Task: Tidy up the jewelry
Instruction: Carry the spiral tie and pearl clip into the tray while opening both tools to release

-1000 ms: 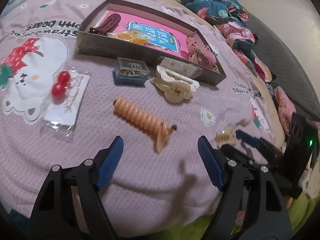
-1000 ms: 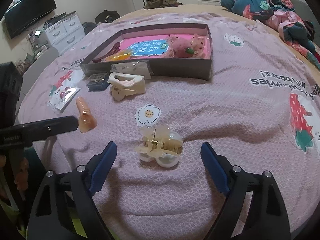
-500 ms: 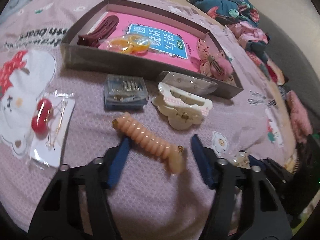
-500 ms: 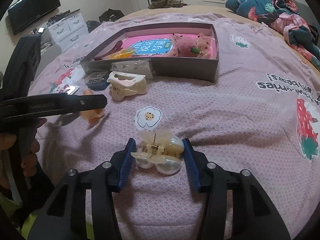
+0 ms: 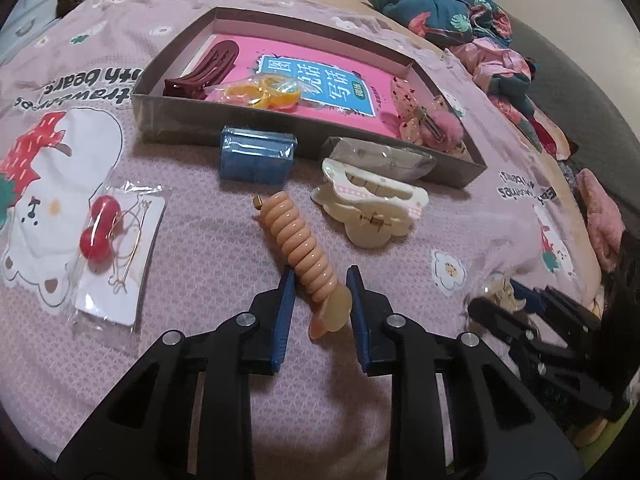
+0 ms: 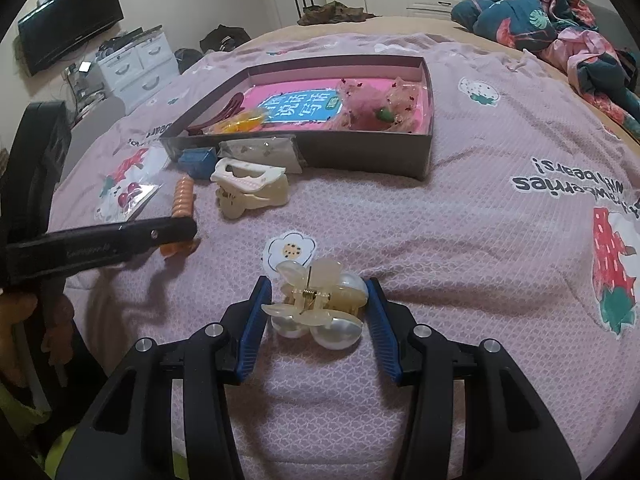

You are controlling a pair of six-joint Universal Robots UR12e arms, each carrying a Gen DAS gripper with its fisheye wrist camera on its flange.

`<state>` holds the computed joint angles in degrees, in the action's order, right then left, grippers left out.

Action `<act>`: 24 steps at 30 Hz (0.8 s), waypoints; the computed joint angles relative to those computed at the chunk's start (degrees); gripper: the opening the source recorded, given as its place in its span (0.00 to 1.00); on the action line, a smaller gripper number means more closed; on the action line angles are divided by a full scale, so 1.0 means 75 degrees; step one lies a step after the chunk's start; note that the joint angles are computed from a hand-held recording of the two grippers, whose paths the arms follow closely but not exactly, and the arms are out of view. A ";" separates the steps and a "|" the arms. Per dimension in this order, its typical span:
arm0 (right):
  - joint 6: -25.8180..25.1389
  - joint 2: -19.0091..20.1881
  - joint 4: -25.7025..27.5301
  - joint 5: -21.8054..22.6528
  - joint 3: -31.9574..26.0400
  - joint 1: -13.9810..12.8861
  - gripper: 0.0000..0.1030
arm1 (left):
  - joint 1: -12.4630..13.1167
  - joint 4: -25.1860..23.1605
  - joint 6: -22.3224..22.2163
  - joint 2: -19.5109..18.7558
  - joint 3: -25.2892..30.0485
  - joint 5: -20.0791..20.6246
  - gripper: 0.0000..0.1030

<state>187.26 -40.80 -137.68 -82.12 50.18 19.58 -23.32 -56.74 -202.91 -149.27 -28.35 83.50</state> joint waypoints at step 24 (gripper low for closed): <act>-0.0359 0.0310 0.0308 -0.0067 -0.0934 0.0133 0.45 | 0.0141 0.0981 -0.0151 0.0849 -0.1263 0.0210 0.18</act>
<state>184.56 -38.48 -135.38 -82.62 43.17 20.58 -22.27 -49.38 -204.04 -142.91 -37.82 85.08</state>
